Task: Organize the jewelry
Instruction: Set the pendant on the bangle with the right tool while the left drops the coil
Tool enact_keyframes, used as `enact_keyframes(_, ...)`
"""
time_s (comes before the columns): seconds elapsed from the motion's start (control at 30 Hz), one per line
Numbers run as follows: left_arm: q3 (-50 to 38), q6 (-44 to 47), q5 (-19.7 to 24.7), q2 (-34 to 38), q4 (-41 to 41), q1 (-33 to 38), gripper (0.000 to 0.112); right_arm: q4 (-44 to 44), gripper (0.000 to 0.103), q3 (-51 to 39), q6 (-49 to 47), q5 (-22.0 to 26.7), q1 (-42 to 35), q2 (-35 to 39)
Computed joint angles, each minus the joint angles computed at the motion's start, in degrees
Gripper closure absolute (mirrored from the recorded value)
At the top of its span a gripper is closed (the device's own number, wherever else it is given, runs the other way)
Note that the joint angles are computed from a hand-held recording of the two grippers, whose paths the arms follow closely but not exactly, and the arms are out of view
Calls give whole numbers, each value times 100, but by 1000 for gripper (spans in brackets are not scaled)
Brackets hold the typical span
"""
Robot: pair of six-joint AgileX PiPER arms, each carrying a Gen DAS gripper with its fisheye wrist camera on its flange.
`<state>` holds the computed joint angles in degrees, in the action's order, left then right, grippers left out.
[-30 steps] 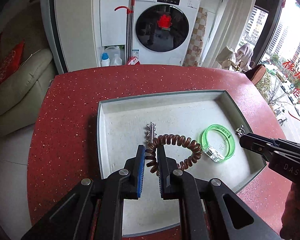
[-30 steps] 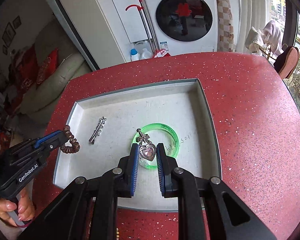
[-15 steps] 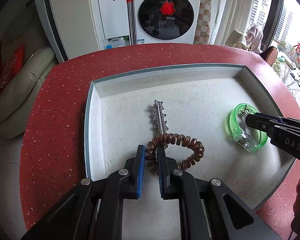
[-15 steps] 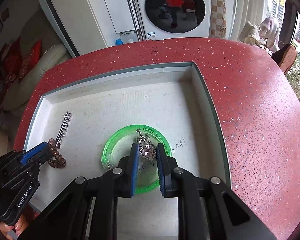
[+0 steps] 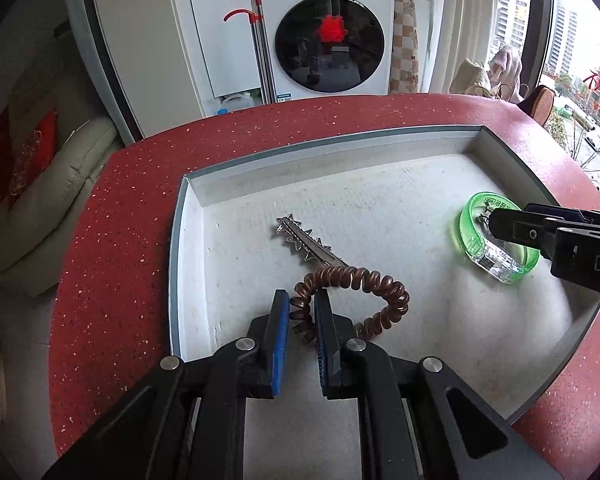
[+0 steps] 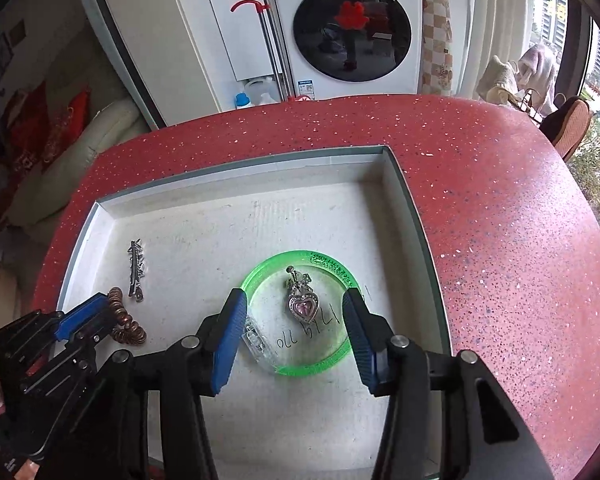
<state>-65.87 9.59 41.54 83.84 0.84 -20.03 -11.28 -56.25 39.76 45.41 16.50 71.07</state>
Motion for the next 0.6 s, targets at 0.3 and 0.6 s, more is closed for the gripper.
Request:
enact_keyframes(0.3, 83, -266, -119, -41, 404, -197, 81, 70, 49, 99, 111, -19, 29, -379)
enact_keyframes(0.6, 124, -189, -290, -304, 108, -102, 9, -36, 49, 264, 392, 37, 149, -766)
